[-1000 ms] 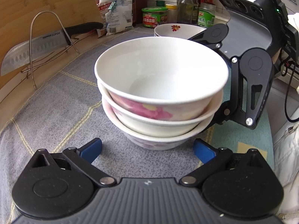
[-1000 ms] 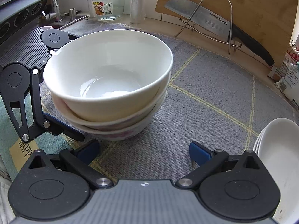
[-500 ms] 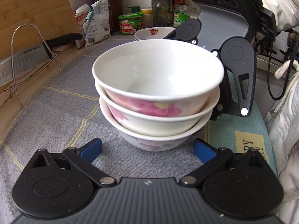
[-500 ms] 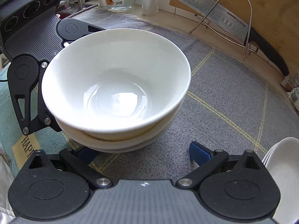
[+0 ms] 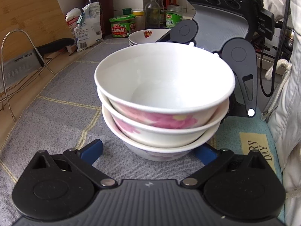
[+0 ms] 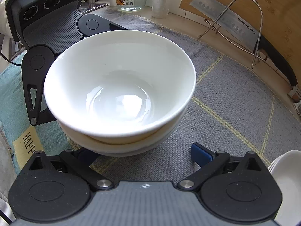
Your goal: Organize plates and bowls
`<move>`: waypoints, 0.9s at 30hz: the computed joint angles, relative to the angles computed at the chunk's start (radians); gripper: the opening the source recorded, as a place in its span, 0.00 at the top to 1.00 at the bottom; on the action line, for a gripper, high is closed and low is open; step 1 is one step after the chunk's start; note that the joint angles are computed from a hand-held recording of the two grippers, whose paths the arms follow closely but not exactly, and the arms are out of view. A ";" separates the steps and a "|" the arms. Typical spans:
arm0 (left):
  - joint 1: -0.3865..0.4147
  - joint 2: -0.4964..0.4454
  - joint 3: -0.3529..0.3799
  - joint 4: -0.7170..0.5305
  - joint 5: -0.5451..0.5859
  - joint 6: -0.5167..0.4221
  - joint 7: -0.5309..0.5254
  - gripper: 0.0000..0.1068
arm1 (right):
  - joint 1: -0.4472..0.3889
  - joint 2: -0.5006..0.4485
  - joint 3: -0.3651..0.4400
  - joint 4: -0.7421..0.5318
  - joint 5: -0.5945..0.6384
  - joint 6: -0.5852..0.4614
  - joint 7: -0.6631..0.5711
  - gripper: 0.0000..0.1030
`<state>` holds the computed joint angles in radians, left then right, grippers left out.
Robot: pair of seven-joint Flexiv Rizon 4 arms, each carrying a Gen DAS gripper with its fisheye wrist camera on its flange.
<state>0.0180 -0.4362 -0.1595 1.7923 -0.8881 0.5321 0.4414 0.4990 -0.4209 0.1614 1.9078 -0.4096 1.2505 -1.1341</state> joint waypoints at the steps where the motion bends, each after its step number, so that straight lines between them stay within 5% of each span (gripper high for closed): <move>1: 0.000 -0.002 0.000 -0.005 0.007 -0.005 0.002 0.04 | -0.001 -0.001 0.002 -0.003 0.002 -0.005 -0.002 0.00; 16: 0.008 -0.007 0.003 -0.038 0.057 -0.082 0.065 0.07 | 0.000 -0.023 0.028 -0.071 0.023 -0.065 -0.139 0.02; 27: -0.002 0.014 0.010 -0.021 0.051 -0.068 0.080 0.11 | 0.013 -0.009 0.028 -0.073 0.027 -0.090 -0.177 0.16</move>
